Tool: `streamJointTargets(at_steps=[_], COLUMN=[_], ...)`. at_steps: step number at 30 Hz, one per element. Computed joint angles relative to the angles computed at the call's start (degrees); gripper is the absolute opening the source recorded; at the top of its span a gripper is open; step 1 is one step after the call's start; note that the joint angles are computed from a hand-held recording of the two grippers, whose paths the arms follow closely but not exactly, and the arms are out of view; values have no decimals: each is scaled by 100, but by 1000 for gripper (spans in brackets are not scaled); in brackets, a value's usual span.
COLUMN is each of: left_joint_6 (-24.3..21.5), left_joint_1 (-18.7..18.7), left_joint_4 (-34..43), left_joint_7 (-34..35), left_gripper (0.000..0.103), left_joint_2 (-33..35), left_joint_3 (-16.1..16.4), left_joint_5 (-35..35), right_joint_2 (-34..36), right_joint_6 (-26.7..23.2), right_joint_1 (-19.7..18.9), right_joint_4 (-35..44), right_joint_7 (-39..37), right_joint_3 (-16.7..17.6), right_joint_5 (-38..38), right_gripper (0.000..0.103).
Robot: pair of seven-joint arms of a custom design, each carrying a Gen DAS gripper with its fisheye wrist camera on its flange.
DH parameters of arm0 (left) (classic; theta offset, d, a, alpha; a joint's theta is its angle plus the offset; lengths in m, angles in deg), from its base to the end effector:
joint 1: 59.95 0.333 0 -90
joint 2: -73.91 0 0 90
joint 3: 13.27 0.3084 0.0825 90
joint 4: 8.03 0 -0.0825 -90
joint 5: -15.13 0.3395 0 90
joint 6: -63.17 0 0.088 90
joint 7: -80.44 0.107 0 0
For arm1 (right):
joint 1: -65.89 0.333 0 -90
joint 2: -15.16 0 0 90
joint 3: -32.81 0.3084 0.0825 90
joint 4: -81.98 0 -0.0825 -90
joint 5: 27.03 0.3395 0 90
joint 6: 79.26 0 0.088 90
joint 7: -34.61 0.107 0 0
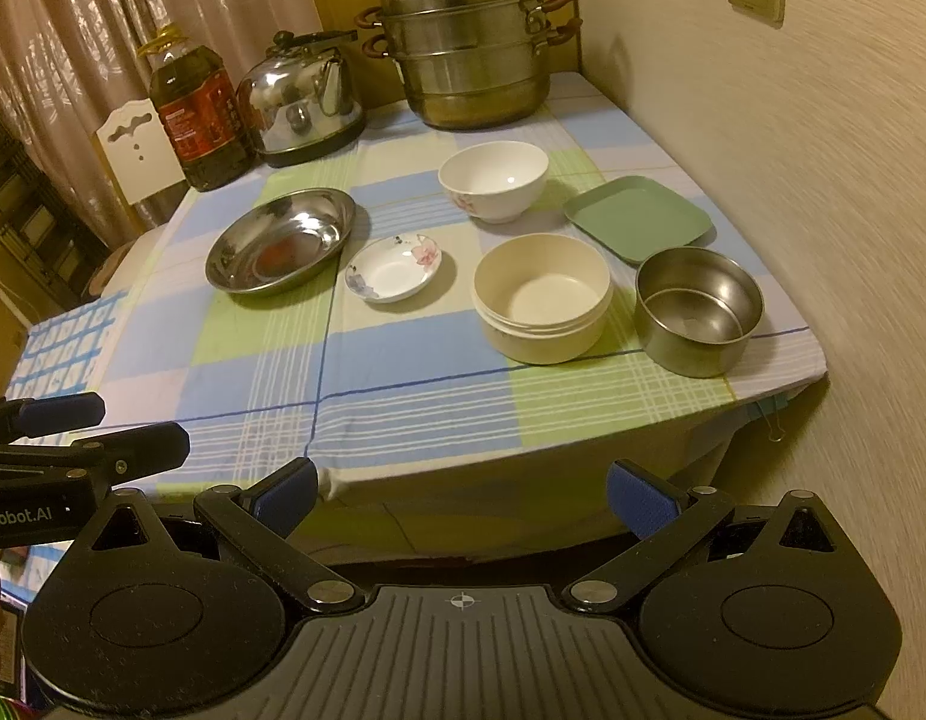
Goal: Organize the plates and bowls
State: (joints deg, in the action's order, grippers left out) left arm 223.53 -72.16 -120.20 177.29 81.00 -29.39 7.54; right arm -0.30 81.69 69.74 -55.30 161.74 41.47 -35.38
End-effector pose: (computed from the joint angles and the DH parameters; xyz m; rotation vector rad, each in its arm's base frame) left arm 0.5276 -0.2689 0.5143 -1.3801 2.3029 -0.9297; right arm 0.4518 0.1123 0.5136 -1.4917 2.0226 -0.4682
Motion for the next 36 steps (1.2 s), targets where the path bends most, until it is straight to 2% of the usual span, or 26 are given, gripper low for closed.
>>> streamJointTargets(at_steps=[36], left_joint_6=[-50], left_joint_1=[25], left_joint_4=[58], left_joint_7=[104], left_gripper=[86], left_joint_2=[28], left_joint_3=[-16], left_joint_5=[-107], right_joint_2=[-5], right_joint_6=[-39], right_joint_1=[21], right_joint_4=[18], right_joint_7=[-32], right_joint_3=[-28], right_joint_5=[14], right_gripper=[102])
